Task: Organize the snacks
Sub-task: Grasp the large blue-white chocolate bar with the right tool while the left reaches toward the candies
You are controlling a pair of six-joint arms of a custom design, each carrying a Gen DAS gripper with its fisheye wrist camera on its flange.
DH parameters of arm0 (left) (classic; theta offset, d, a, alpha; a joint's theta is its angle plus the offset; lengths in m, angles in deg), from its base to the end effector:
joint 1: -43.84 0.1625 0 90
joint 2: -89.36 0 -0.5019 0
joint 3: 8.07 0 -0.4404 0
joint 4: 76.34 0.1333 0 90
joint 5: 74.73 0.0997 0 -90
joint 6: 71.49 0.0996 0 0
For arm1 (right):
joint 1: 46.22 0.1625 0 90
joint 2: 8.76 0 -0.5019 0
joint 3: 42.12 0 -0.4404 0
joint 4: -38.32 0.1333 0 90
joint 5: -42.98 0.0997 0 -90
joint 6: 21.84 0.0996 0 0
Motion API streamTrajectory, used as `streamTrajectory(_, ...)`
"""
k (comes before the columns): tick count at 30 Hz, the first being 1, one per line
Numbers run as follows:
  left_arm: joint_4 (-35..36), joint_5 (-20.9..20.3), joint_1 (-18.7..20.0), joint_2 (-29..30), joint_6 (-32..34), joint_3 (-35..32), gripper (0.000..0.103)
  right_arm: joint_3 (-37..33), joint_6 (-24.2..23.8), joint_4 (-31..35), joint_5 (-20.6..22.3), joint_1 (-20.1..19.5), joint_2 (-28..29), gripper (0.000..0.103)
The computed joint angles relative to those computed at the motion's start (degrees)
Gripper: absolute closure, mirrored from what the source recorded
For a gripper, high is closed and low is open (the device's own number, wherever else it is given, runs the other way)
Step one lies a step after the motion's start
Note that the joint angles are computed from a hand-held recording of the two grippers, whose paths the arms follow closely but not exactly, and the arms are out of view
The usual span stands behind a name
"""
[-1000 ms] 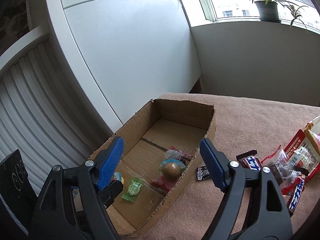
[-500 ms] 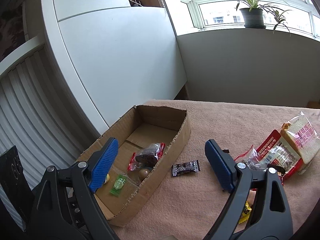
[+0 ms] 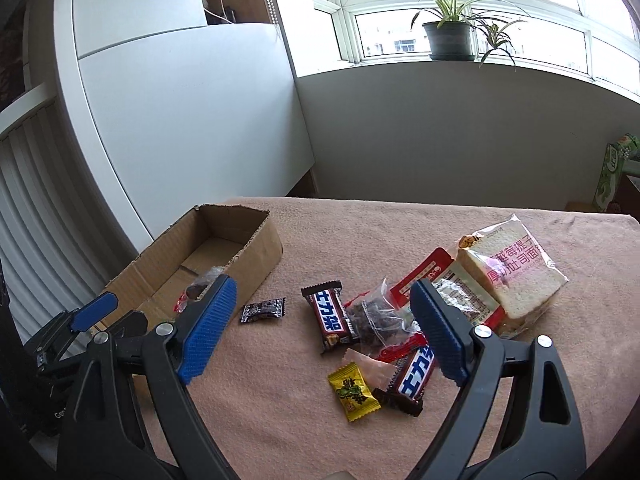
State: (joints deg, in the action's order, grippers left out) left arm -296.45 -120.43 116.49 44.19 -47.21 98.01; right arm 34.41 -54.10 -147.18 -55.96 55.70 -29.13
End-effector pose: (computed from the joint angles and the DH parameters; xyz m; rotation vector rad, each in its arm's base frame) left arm -0.0062 -0.7000 0.2015 0.1841 2.0513 -1.3166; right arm 0.2919 -0.8125 -0.0415 0.9543 -2.5539 0.9213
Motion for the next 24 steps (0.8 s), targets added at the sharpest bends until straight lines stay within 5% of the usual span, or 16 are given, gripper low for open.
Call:
streamTrajectory(12,7.43,-3.32,-1.84,2.74,0.1,-1.51,0.035,-0.54,4.79,9.05,-2.52,-3.95,-2.23,0.014)
streamTrajectory(16,13.12,-5.48,-1.88,3.03,-2.41,-2.11,0.035,-1.73,7.81,13.88,-1.77,-4.89,-2.24,0.03)
streamTrajectory(24,26.77,-8.85,-0.74,3.71,-10.04,-5.21,0.035,-3.48,8.27,17.99,-3.6,-5.19,-1.03,0.046)
